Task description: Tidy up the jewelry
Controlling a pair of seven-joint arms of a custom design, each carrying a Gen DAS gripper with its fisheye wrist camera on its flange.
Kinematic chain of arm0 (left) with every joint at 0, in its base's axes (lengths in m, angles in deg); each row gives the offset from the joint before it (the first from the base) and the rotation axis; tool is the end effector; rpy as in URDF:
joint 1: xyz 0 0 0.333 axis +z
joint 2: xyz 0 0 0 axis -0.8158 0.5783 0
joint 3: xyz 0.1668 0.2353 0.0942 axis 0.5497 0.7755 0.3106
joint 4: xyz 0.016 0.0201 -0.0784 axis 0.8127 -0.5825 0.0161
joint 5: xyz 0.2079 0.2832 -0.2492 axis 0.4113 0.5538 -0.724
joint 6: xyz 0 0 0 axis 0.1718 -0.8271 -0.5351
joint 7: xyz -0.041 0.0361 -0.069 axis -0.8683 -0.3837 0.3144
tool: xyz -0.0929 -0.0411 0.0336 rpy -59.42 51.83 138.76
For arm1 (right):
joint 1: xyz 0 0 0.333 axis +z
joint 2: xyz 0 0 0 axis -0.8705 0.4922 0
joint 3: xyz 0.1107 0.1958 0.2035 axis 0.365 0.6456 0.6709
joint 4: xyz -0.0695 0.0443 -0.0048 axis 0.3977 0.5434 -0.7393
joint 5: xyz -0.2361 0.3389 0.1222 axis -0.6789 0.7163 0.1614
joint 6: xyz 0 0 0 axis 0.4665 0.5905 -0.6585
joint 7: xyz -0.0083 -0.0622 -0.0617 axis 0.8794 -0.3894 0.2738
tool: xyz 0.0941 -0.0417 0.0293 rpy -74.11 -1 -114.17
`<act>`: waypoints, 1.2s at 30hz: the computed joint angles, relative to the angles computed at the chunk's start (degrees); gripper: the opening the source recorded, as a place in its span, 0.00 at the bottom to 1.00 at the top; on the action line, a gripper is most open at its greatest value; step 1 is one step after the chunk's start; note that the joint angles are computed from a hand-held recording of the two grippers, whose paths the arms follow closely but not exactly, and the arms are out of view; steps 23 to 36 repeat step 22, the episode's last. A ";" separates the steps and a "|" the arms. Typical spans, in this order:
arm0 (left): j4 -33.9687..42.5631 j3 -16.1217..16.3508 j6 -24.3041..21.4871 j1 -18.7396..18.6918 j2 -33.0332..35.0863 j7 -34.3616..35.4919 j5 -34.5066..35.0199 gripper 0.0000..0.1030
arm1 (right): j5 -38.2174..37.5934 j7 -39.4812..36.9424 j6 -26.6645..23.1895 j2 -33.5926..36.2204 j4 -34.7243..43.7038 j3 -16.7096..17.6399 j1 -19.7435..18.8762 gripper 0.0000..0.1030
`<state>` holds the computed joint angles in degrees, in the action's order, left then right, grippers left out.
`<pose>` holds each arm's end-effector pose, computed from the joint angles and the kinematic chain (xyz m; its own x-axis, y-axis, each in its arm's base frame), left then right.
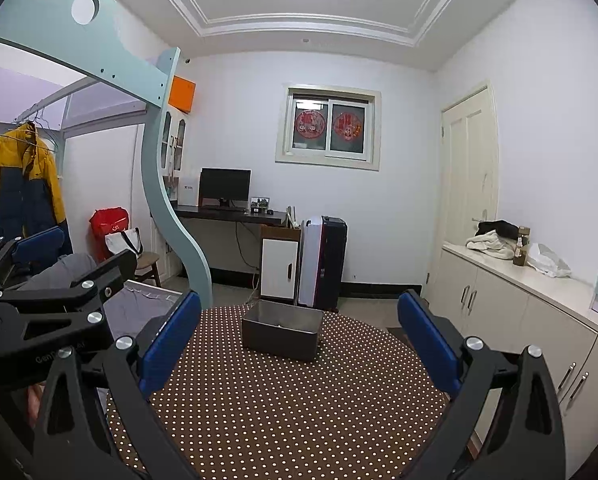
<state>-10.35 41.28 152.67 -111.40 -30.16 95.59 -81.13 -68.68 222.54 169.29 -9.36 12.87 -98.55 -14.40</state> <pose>0.6943 -0.3600 0.5366 -0.2757 -0.9590 -0.0651 -0.1055 0.0975 -0.9896 0.6520 0.4928 0.5415 -0.1563 -0.9842 0.0836 -0.1655 -0.0574 -0.9845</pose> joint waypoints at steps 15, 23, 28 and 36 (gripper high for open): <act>10.47 -1.64 -6.24 5.87 6.50 -9.83 8.81 0.94 | 8.33 -5.16 0.77 6.18 8.04 -1.19 -2.22 0.92; 24.05 -4.72 -14.27 12.36 13.66 -14.81 13.76 0.94 | 16.03 -11.02 0.12 11.79 15.53 -1.44 -4.53 0.92; 24.05 -4.72 -14.27 12.36 13.66 -14.81 13.76 0.94 | 16.03 -11.02 0.12 11.79 15.53 -1.44 -4.53 0.92; 24.05 -4.72 -14.27 12.36 13.66 -14.81 13.76 0.94 | 16.03 -11.02 0.12 11.79 15.53 -1.44 -4.53 0.92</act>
